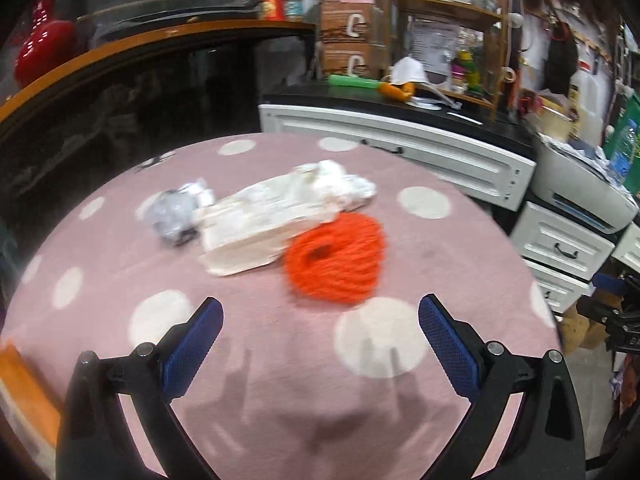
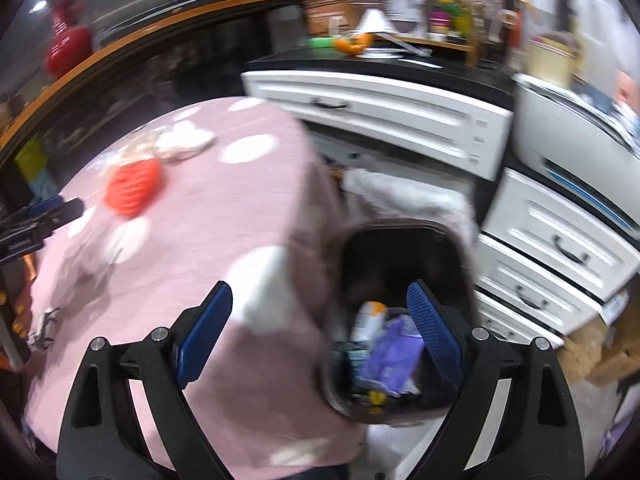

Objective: Collect trash
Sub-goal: 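Move both tools back over the table toward the orange net and paper, then grasp the orange foam net with the right tool while the left tool grasps the beige paper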

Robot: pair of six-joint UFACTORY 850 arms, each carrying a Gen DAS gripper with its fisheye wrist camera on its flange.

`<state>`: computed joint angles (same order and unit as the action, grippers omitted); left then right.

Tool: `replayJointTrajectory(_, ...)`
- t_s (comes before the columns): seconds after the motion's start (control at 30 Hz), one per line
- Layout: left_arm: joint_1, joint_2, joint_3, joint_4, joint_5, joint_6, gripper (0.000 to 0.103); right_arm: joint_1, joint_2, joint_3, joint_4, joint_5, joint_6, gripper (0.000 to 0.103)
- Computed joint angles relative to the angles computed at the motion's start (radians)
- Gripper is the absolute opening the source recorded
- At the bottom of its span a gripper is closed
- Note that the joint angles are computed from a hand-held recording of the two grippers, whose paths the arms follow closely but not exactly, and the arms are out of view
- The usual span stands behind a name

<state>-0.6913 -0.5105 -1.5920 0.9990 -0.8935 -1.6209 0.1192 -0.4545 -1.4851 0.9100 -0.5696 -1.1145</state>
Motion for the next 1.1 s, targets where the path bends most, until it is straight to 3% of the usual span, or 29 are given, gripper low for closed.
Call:
replayJointTrajectory(0.4, 0.001, 0.110, 0.164, 0.079, -0.085, -0.112, 0.097, 0.152, -0.069, -0.124, -0.051, -0.114, 0.050, 0.088)
replayJointTrajectory(0.97, 0.031, 0.138, 0.228, 0.088, -0.033, -0.174, 0.097, 0.313, -0.327, -0.533, -0.363, -0.234, 0.348, 0.087)
replayJointTrajectory(1.03, 0.033, 0.142, 0.232, 0.086, -0.028, -0.184, 0.097, 0.321, -0.336, -0.544, -0.383, -0.224, 0.361, 0.074)
replayJointTrajectory(1.1, 0.033, 0.142, 0.234, 0.086, -0.027, -0.186, 0.097, 0.319, -0.350, -0.561, -0.372, -0.252, 0.360, 0.051)
